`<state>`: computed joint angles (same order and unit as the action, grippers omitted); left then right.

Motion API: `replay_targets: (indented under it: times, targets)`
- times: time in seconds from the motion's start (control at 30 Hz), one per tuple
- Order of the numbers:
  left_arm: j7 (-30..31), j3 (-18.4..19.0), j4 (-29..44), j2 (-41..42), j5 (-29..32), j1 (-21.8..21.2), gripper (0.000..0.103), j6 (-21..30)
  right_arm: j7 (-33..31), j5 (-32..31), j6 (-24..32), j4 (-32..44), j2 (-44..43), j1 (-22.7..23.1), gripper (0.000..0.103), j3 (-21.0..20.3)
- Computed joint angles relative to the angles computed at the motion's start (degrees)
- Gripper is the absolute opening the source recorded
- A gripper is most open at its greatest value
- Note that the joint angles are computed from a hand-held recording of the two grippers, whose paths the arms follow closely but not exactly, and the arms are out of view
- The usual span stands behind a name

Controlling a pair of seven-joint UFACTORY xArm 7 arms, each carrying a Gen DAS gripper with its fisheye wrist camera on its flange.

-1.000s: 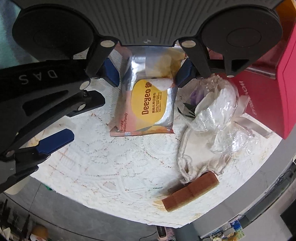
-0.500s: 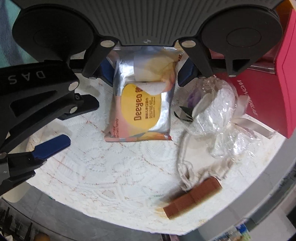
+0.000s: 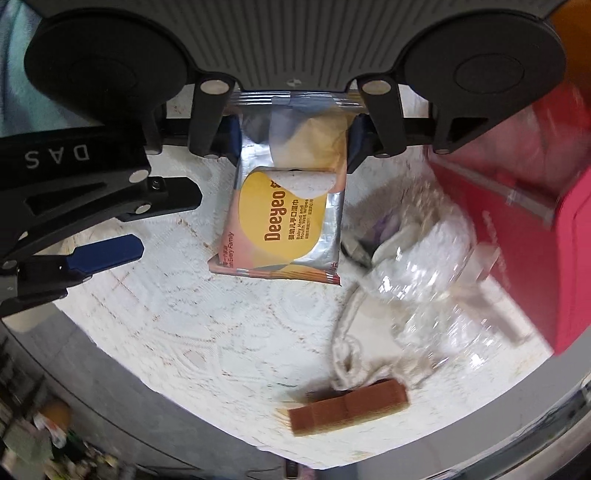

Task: Organize soft objects
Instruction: 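Grasp the Deeyeo snack packet with the left tool while the right tool grasps the plastic bundle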

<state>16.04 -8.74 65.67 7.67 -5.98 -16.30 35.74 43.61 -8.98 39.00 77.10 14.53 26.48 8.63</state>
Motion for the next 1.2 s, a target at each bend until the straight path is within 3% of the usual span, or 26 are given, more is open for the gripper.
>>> replay_targets:
  times: [0.27,0.47,0.67,0.8,0.93,1.2]
  targets:
    - [-8.40,1.00,-6.65,-7.49,-1.76,0.75,0.055,-0.41,-5.57,1.83,1.02,1.36,0.45,-0.30,0.064,0.87]
    - [-9.71,1.80,-10.62,-13.58,-3.96,1.43,0.055,0.31,-8.48,1.99,1.97,6.05,2.06,0.53,0.064,0.99]
    - [-14.05,3.25,-13.20,-16.96,-3.73,3.27,0.054,0.73,-10.65,1.43,3.64,14.54,6.20,2.27,0.065,0.47]
    - [-21.38,2.43,-14.94,-18.02,2.04,5.22,0.054,-0.07,-9.56,-0.08,5.26,21.35,10.56,3.99,0.065,-0.66]
    - [-24.59,3.08,-15.30,-17.48,2.51,5.81,0.054,-0.15,-9.61,-0.19,8.26,30.30,16.83,5.53,0.065,-1.67]
    - [-22.89,4.22,-15.33,-15.91,-0.06,5.83,0.054,0.14,-8.64,2.17,10.97,42.90,26.54,6.50,0.062,-3.07]
